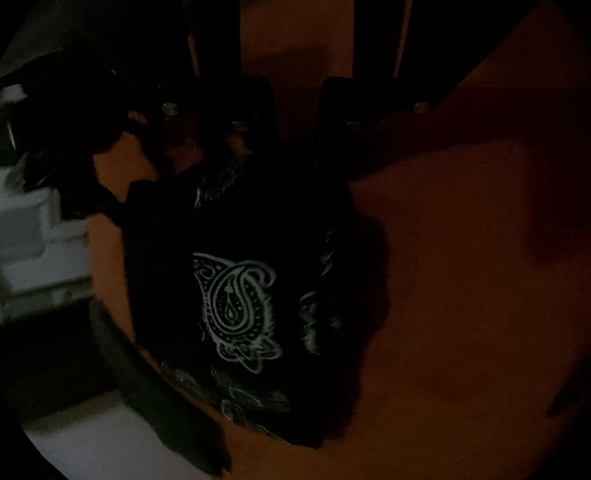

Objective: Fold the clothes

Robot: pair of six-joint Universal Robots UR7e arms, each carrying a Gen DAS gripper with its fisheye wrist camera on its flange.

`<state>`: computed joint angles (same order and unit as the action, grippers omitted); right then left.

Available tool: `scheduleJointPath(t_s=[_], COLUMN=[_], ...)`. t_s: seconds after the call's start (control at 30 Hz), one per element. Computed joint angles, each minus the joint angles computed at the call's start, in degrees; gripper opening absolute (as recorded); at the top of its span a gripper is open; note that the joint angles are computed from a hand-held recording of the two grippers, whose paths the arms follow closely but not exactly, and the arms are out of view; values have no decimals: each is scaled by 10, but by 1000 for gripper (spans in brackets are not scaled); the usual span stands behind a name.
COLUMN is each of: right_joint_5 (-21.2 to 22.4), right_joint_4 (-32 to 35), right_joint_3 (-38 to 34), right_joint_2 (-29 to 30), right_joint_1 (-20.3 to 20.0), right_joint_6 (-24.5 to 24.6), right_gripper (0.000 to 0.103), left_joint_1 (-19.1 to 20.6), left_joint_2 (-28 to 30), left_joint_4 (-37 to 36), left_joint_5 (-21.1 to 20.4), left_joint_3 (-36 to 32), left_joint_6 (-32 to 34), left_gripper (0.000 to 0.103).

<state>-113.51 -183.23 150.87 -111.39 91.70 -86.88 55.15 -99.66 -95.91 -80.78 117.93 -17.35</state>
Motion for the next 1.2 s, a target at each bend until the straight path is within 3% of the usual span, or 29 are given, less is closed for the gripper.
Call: scheduleJointPath(t_s=[0.1,0.17,0.37,0.43,0.47,0.57,0.7,0.73,0.8,0.9,0.97,1.07,1.13,1.2], right_joint_5=[33,10,24,66,80,116,114,105,124,156,136,73,32,16], right_joint_4=[109,160,176,257,290,360,500,517,551,693,758,784,766,790], right_joint_3=[-43,-54,-15,-43,-61,-164,-334,-364,-409,-480,-518,-548,-548,-563], right_joint_2=[-28,-26,-78,-130,-143,-98,18,46,91,153,205,271,297,317], right_joint_1=[14,27,14,-17,-29,-88,-139,-134,-119,-86,-54,-20,-8,-5], right_joint_6=[125,158,63,84,98,196,373,389,356,285,257,259,267,282], right_gripper=[30,43,49,49,49,51,54,54,54,54,54,54,54,45], left_joint_1=[-5,-14,-40,-54,-43,-1,35,41,42,39,40,48,52,55], left_joint_2=[-11,-11,17,32,28,24,38,41,45,45,46,48,47,44], left_joint_4=[-4,-4,-34,-46,-28,38,41,41,34,26,22,8,-2,-7], left_joint_5=[-8,0,-27,-33,-30,-19,-7,-4,-3,-1,-2,-13,-21,-27], left_joint_3=[-4,-4,8,10,-7,-71,-80,-81,-78,-71,-66,-60,-56,-55], left_joint_6=[-4,-8,-10,-4,13,58,45,44,45,58,64,62,58,55], left_gripper=[19,19,19,19,19,19,19,19,19,19,19,19,19,19])
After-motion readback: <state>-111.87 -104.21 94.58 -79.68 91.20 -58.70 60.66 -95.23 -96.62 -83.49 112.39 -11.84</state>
